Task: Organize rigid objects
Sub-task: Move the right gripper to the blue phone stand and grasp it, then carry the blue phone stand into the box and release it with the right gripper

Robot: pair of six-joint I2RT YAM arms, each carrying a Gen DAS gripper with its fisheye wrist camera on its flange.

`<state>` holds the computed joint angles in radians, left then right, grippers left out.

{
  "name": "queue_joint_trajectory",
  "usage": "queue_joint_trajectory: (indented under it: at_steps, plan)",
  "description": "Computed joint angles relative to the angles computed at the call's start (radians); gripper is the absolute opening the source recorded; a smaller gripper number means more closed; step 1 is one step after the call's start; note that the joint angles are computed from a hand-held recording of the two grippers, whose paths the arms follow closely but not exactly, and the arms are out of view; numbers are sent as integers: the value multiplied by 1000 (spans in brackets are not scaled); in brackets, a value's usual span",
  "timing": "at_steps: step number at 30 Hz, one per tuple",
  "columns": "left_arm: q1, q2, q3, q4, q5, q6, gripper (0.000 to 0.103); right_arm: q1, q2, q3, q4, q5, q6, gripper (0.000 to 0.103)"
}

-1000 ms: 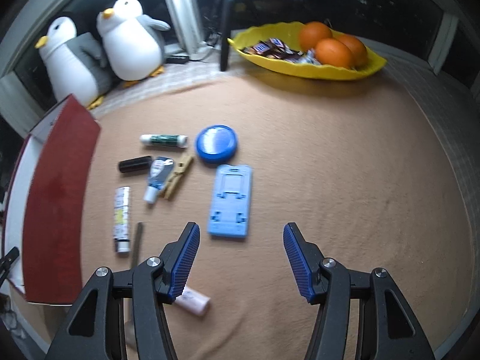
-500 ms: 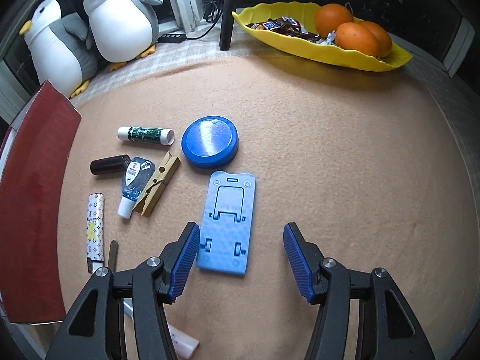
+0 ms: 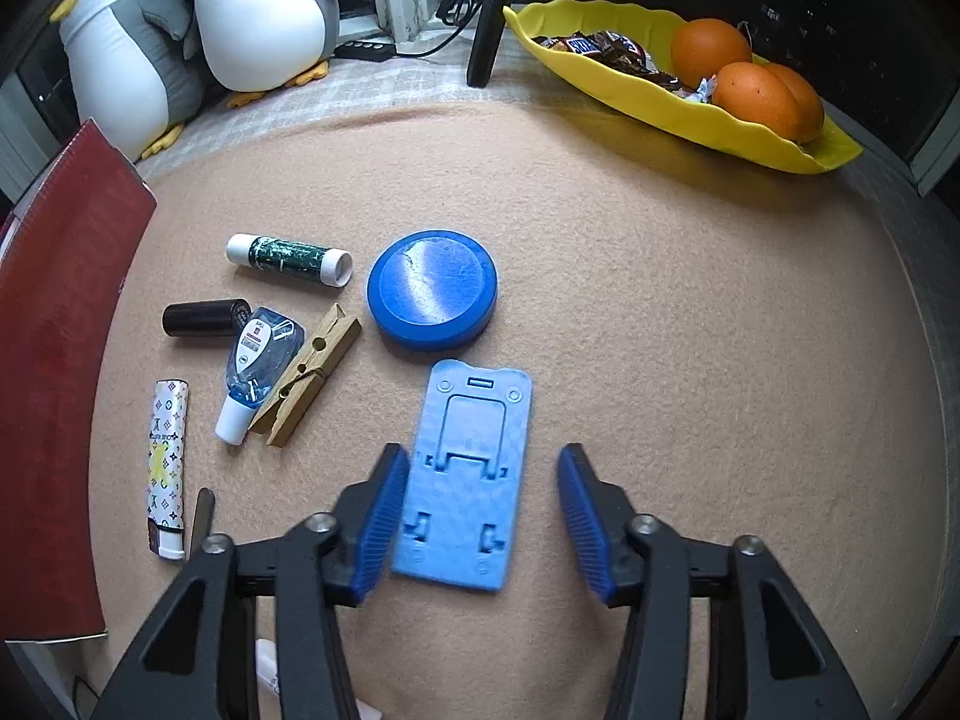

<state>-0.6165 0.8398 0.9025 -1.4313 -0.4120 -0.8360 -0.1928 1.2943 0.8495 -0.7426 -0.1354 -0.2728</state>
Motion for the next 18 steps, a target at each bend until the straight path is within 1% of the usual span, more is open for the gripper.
queue_joint_trajectory:
  at_steps: [8, 12, 18]
  plan:
    - [13, -10, -6, 11, 9, 14, 7, -26, -30, -10, -28, -23, -16, 33]
    - [47, -28, -9, 22, 33, 49, 7, -23, -93, -17, -48, -21, -17, 33]
    - [87, -65, -21, 45, 61, 82, 7, 4, -229, 20, -145, -53, -16, 33]
